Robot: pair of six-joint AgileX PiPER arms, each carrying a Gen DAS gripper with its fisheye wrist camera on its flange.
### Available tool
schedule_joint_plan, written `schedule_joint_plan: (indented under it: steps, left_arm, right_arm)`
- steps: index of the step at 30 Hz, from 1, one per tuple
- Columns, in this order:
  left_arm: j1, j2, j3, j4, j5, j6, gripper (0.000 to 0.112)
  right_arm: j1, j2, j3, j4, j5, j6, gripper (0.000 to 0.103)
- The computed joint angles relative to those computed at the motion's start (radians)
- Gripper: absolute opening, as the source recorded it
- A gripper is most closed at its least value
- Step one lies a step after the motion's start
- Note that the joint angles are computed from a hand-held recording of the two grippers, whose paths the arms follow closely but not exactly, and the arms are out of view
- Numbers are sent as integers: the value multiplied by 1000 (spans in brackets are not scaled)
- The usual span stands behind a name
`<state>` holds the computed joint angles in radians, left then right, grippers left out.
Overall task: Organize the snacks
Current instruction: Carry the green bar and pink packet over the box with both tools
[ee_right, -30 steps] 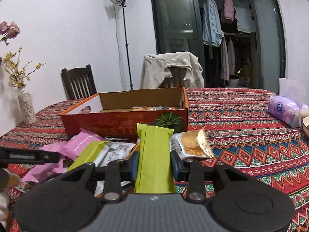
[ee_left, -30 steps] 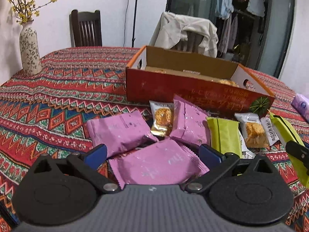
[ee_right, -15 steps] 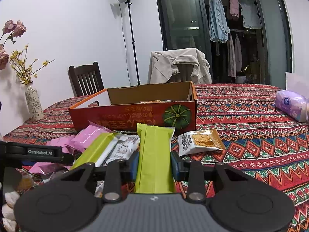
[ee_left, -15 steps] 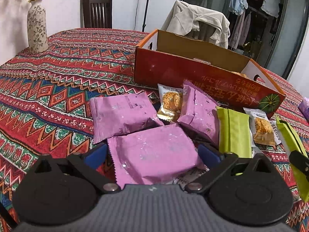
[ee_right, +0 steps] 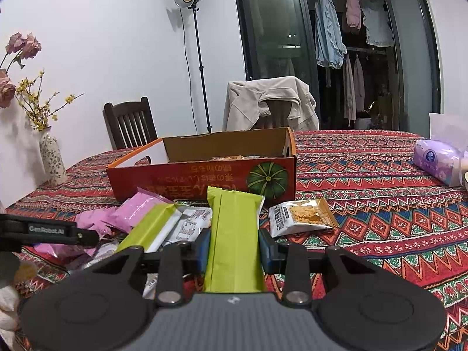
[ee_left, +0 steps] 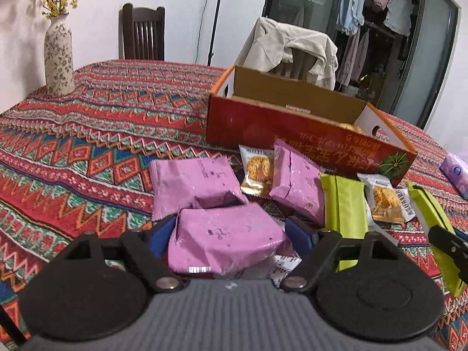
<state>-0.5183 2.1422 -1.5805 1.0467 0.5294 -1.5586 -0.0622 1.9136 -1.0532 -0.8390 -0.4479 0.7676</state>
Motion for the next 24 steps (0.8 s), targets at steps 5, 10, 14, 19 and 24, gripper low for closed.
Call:
schedule_joint_plan:
  steps: [5, 10, 14, 19, 24]
  left_arm:
    - [-6, -48, 50, 103, -5, -84, 82]
    - [-7, -71, 53, 164, -3, -109, 82]
    - [-2, -69, 20, 176, -1, -81, 82]
    - [4, -45, -52, 166, 1, -27, 82]
    - [11, 0, -156, 130, 12, 55, 82]
  right_arm:
    - [4, -9, 0, 14, 2, -12, 33]
    - [11, -10, -21, 23, 10, -14, 33]
    - [16, 1, -59, 17, 24, 0, 33]
    - [26, 21, -118, 6, 45, 18, 33]
    - [40, 52, -199, -30, 73, 62, 33]
